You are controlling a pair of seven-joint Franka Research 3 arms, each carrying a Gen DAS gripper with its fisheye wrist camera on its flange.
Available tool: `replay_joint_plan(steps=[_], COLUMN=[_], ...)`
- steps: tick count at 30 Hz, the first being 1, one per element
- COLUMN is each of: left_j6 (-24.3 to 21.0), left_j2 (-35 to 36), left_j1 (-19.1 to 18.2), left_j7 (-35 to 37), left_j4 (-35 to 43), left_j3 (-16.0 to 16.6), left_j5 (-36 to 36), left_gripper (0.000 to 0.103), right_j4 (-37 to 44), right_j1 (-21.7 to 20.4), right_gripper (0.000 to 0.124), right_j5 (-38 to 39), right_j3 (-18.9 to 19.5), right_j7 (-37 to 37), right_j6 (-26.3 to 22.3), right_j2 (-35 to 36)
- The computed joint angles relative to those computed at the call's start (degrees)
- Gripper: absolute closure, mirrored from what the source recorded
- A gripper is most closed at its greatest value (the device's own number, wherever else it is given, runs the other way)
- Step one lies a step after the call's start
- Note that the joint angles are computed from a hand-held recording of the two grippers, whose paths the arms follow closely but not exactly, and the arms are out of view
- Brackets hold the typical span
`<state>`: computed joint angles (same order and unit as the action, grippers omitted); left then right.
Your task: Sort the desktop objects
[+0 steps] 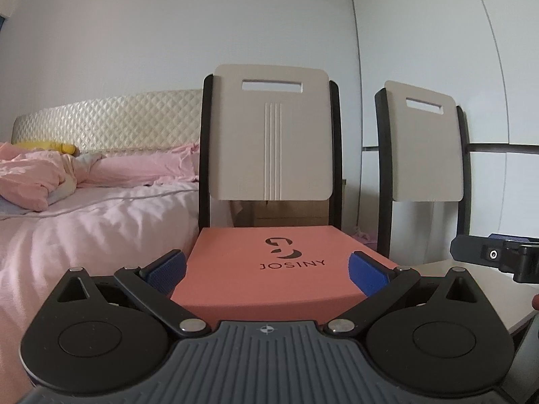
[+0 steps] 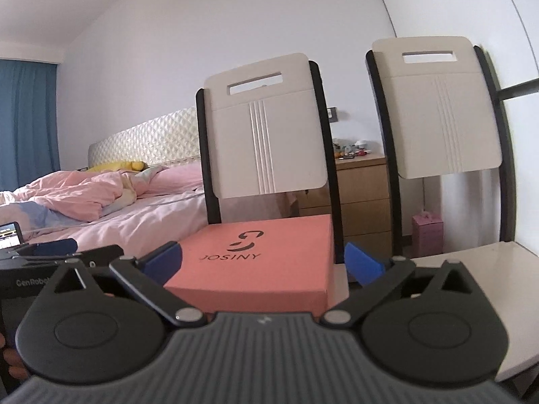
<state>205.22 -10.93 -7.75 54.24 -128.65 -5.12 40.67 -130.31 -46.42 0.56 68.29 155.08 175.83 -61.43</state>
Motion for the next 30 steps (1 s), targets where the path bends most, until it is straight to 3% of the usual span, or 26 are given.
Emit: replay_joint_plan(steps=[5,13,15,21,30], left_j6=[2.12,0.19,-0.62,-0.21,0.36], left_j2=[0.77,2.85,3.07,2.82,2.93], left_j1=[1.25,3.07,3.02,4.83,3.85], left_j7=[0.43,5.95,5.88,16.27,23.83], left_j4=[-0.78,-0.93,-0.79,-2.55,-3.61], left_j3=[0.05,-2.45,-2.45,-6.78,-8.02], left_j5=[-1.13,-8.27,-9.69,-21.7,-28.77], left_gripper=[0.0,0.0,0.0,0.0,0.0], right_j4=[0.33,2.87,3.68,3.79,3.51], right_j1=[-0.47,-2.15,-2.98,-4.36,-3.35], right_gripper=[0.021,0.021,0.021,0.021,0.021], right_j5=[0.15,-1.05,-1.72,-0.79,-0.11], right_j3=[0.57,2.9,3.47,3.97,3.92], right_j7=[1.65,2.47,1.32,0.85,1.48], right_j6=[-2.71,-7.69,-7.96,-6.96,-7.72], right_j2=[-3.35,-5.05,-4.62,-3.83,-2.73])
